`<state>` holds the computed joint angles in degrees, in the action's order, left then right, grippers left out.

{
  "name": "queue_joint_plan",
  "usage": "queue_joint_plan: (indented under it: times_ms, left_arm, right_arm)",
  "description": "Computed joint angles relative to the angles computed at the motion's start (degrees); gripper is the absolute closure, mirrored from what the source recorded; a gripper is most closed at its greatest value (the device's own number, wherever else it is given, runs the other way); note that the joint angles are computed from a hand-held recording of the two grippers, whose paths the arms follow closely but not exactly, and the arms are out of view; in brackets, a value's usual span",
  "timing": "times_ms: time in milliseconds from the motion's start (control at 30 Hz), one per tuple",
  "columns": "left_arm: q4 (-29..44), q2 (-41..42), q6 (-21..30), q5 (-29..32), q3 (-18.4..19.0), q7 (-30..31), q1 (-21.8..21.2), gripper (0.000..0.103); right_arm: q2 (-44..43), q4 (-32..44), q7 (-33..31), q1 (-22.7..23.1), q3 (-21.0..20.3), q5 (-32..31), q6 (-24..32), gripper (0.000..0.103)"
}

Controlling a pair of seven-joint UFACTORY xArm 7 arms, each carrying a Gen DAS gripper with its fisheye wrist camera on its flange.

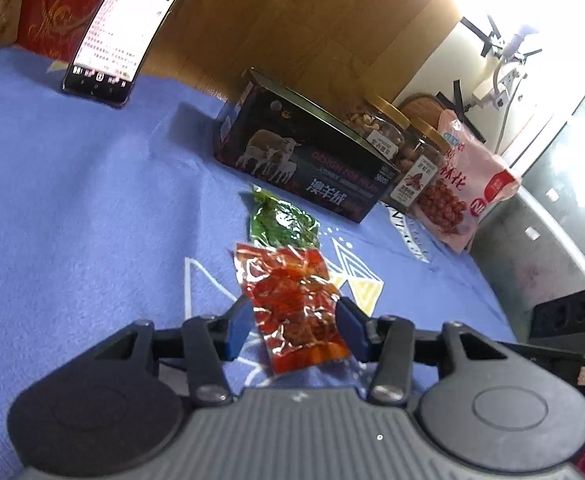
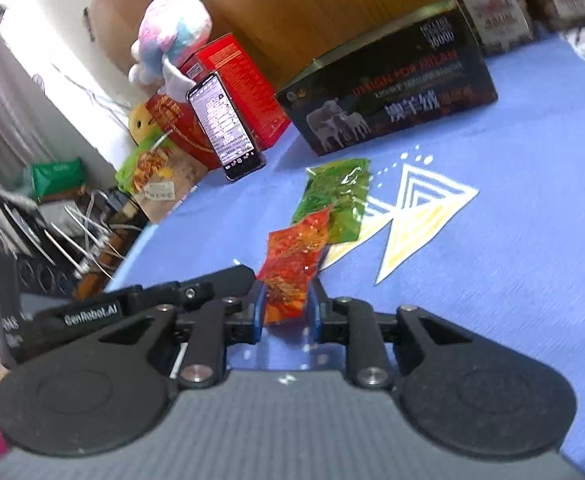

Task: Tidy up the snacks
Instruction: 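Grasp the red spicy snack bag with the left gripper, then carry the red bag over the tin box and open the left gripper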

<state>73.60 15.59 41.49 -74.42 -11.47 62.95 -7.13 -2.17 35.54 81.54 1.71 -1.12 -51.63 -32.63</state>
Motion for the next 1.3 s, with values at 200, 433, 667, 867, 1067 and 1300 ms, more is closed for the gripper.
queue_joint_plan:
  times_ms: [200,433,667,867,1067,1300]
  left_arm:
    - [1.7,2.6,6.9,-2.9,0.5,-3.0,3.0,0.067]
    - [3.9,4.0,11.8,-0.4,1.0,-7.0,5.0,0.065]
    - [2.9,1.3,15.4,-0.9,1.6,-5.8,6.6,0.045]
    - [3.3,1.3,23.0,-3.6,2.0,-6.7,7.7,0.048]
    - [5.4,1.9,20.8,-3.2,1.5,-5.9,5.1,0.074]
    - [16.5,7.4,16.4,1.1,-0.9,-8.4,1.5,0.074]
  right_arm:
    - [4.8,3.1,6.0,-1.0,2.1,-3.4,-4.8,0.09]
    - [3.5,-0.3,6.1,-1.9,1.3,-0.6,-8.3,0.091]
    - [4.9,-3.6,3.4,-3.6,1.0,3.3,-21.7,0.091]
    - [5.3,-0.7,0.5,-3.1,1.8,-0.8,-22.7,0.091]
    - [2.6,-0.8,-2.7,-2.7,1.3,0.7,-18.0,0.091]
    - [1.0,0.9,-7.5,-3.4,-0.2,4.7,-13.2,0.09]
